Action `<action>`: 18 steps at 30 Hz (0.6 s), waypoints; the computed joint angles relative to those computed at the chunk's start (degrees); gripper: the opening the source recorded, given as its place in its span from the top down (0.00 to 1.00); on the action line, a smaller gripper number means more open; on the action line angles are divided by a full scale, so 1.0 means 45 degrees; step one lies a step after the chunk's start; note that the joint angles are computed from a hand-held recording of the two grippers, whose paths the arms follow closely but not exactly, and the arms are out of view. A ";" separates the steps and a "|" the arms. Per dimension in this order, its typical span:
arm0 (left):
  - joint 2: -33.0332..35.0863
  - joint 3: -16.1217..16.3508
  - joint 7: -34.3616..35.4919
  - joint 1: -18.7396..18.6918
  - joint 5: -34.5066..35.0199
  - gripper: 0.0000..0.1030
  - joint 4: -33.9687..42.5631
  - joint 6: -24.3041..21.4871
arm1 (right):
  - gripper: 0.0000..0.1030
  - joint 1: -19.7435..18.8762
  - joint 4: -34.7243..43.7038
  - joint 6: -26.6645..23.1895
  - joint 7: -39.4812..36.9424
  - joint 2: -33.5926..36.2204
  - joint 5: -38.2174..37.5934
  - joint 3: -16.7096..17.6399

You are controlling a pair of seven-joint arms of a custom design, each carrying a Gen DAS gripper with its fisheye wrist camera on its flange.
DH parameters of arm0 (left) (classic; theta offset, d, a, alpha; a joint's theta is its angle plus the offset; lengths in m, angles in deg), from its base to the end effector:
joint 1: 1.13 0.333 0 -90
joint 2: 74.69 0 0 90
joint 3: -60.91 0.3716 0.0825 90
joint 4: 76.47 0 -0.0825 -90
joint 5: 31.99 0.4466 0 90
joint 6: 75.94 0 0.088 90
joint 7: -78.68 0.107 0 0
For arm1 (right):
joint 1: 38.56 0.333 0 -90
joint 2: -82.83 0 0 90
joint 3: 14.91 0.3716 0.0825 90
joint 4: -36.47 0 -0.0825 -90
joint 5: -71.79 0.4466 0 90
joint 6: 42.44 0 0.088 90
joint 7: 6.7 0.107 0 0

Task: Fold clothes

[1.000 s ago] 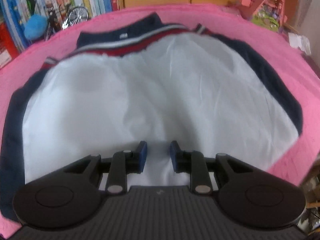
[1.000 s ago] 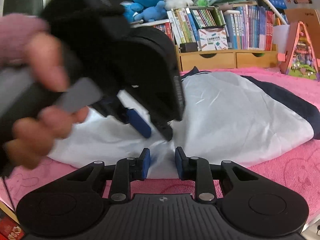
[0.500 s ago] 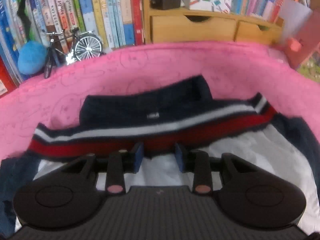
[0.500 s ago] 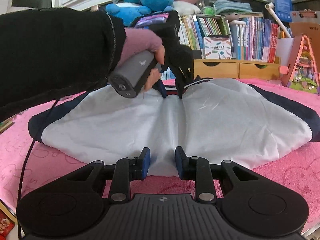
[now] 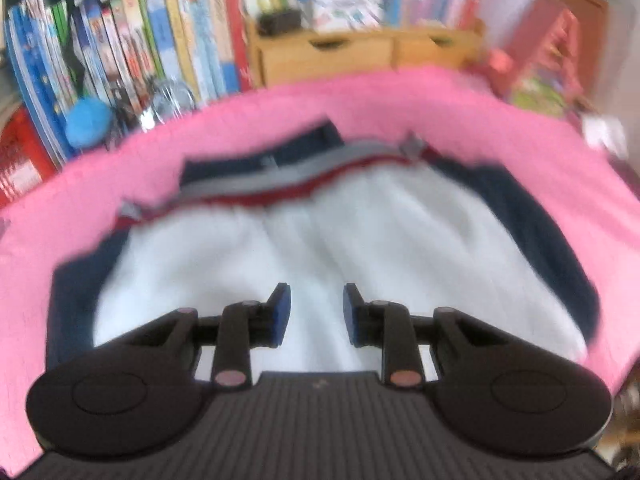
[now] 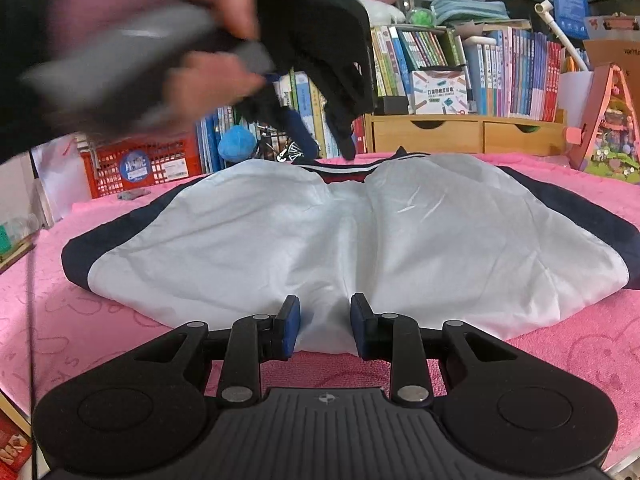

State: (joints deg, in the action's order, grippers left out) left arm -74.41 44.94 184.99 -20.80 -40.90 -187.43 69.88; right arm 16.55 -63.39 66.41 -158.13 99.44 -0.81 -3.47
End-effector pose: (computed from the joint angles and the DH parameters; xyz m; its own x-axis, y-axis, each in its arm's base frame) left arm 0.5406 -0.3848 0.5811 -0.7168 -0.6971 -0.0169 -0.5625 0.5924 -0.5767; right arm 0.3613 0.6240 0.4680 -0.2887 -0.9490 -0.1264 -0.3983 0.2391 -0.8855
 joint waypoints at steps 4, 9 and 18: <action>-0.0867 -0.0033 0.0057 0.0002 -0.0015 0.75 -0.1051 -0.0888 | 0.72 -0.0151 -0.0212 0.0396 0.0329 -0.0241 0.0150 0.0025; -0.0859 -0.0082 -0.0256 0.0052 0.0424 0.72 -0.1352 -0.1436 | 0.72 -0.0379 -0.0412 0.0840 0.0750 -0.0534 0.0497 0.0124; 0.1289 0.0000 -0.1626 -0.0230 0.1553 0.70 0.0680 -0.0522 | 0.72 -0.0213 -0.0289 0.0327 0.0431 -0.0339 0.0268 0.0218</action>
